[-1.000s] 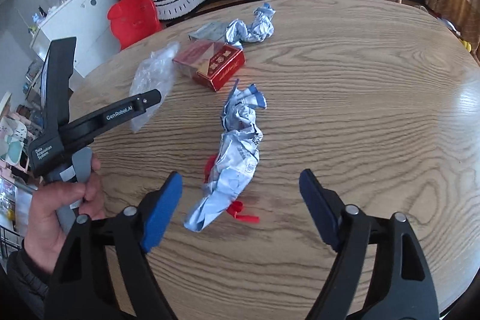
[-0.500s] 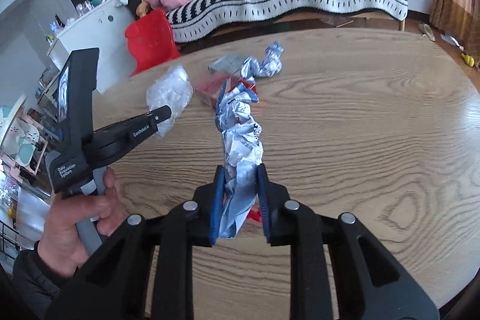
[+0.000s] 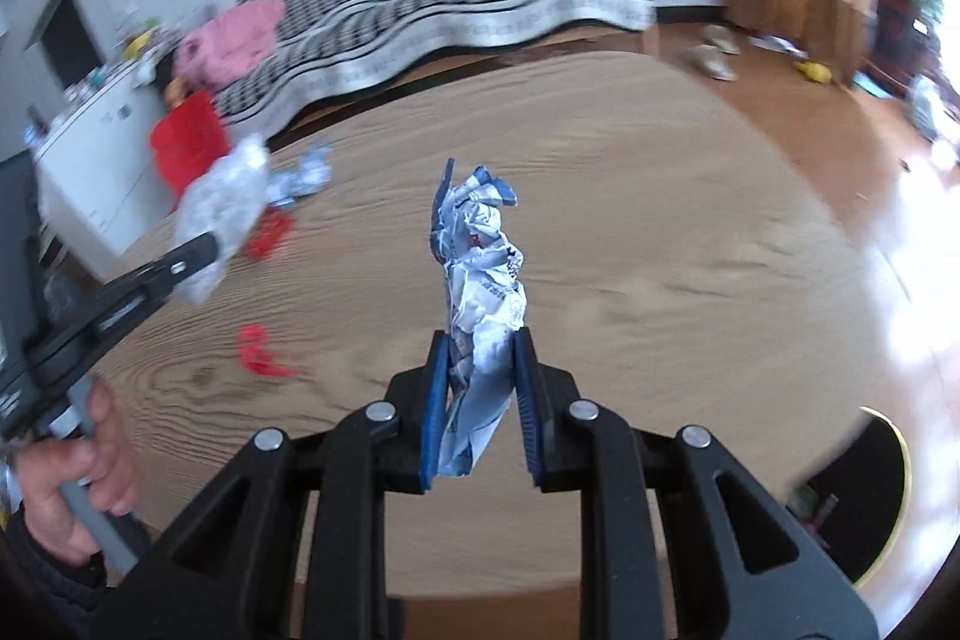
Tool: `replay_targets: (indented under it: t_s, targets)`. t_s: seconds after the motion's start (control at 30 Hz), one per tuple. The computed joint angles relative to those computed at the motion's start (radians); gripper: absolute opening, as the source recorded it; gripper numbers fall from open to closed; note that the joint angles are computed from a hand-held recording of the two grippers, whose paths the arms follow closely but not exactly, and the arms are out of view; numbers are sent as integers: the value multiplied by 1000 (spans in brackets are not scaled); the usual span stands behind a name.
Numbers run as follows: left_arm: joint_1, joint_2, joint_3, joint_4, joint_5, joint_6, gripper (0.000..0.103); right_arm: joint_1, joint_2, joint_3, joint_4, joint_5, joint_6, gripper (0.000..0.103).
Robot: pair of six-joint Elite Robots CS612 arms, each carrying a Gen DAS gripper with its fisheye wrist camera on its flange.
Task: Collect trash
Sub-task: 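Carry the plastic bag and foil over the bin with both tools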
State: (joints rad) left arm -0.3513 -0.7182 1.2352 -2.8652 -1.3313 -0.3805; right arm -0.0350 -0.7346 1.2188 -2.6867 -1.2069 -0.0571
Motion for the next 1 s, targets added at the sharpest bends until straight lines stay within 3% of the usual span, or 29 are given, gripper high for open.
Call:
replay_targets:
  t_s: [0.3,0.6,0.83,1.0]
  targets:
    - [-122,58,-88,23,-115,110,2,-143,-65,162,-115,-119,94,22]
    - [-224,139,-189,79,-244,206,2,-268,-88,272,-123,-166,158,22]
    - [-261,196,-262,156,-298,255,2,-315,-71,281,-28,-182,158,22]
    - [-265,221,-302,199,-309,263,2,-319,-53,263,35,-195,143,22]
